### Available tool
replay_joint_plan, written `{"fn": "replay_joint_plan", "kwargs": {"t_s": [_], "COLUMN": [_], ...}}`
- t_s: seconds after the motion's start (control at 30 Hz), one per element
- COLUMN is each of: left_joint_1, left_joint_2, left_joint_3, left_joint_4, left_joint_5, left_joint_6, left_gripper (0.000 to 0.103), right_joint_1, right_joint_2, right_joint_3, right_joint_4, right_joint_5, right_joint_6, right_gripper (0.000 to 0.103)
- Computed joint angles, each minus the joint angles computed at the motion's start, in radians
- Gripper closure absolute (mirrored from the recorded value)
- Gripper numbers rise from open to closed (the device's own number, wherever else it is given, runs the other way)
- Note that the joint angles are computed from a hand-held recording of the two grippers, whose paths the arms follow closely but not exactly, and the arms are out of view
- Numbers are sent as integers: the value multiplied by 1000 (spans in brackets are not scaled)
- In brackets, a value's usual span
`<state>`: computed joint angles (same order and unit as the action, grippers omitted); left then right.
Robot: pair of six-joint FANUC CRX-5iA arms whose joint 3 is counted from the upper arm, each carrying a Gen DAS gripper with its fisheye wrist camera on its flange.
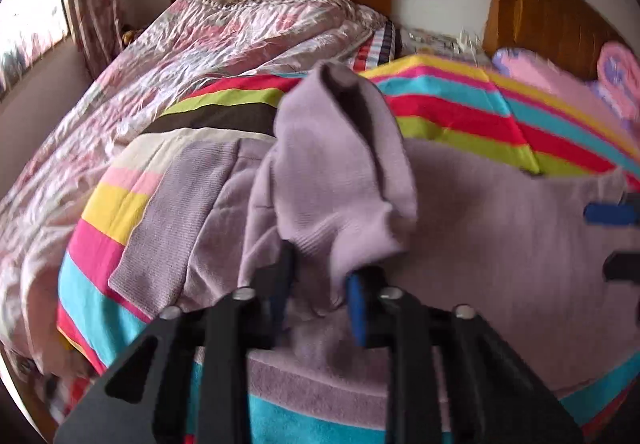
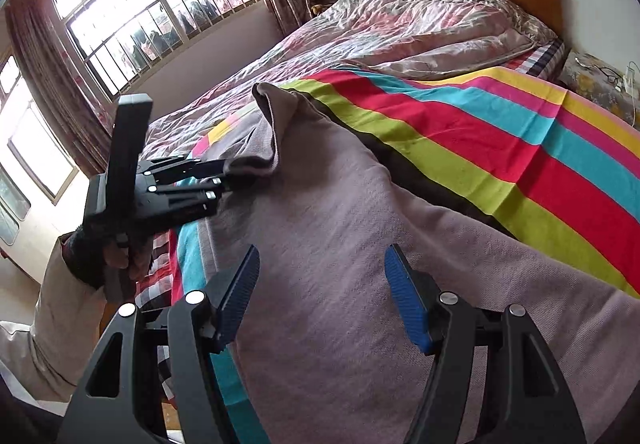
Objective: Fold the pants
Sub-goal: 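Grasp the sweatpants cuff with the left gripper and lay it down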
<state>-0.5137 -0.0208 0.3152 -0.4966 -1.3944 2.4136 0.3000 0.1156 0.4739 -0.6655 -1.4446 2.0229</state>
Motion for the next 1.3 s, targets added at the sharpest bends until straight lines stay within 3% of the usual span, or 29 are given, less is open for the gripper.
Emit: {"fn": "replay_joint_plan", "kwargs": {"t_s": [0.07, 0.13, 0.17, 0.2, 0.27, 0.37, 0.4, 0.5, 0.57, 0.6, 0.73, 0.93, 1.07, 1.3], "left_joint_1": [49, 99, 160, 245, 367, 457, 458, 383, 275, 250, 284, 320, 337, 354], "left_joint_2": [-162, -324, -399, -466, -526, -562, -563, -546, -511, -499, -465, -449, -448, -449], "left_joint_3": [-163, -319, -403, -491, -588, -687, -695, -658, -577, -555, -557, -604, -636, -647], "left_joint_4": [21, 4, 47, 134, 289, 475, 489, 394, 227, 196, 301, 397, 430, 446], "left_joint_5": [196, 340, 415, 496, 553, 636, 645, 638, 574, 553, 558, 616, 647, 649], "left_joint_6": [188, 392, 453, 462, 377, 216, 209, 303, 438, 457, 338, 268, 260, 247], "left_gripper": [86, 89, 88, 84, 59, 53, 53, 55, 55, 55, 55, 58, 66, 72], "right_joint_1": [1, 16, 31, 51, 94, 144, 158, 175, 180, 184, 213, 247, 257, 344], "right_joint_2": [9, 33, 47, 65, 109, 203, 239, 327, 314, 281, 102, -118, -201, -302], "right_joint_3": [16, 45, 62, 83, 135, 256, 304, 428, 420, 381, 146, -152, -270, -461], "right_joint_4": [-6, -1, 8, 20, 39, 64, 69, 58, 30, 17, 39, 205, 288, 500], "right_joint_5": [-9, -21, -26, -30, -35, -47, -51, -94, -110, -102, -59, 21, 59, 246], "right_joint_6": [5, 10, 15, 26, 61, 70, 65, 11, 31, 70, 231, 316, 316, 273], "right_gripper": [39, 39, 39, 39, 39, 39, 39, 44, 52, 53, 65, 76, 81, 84]}}
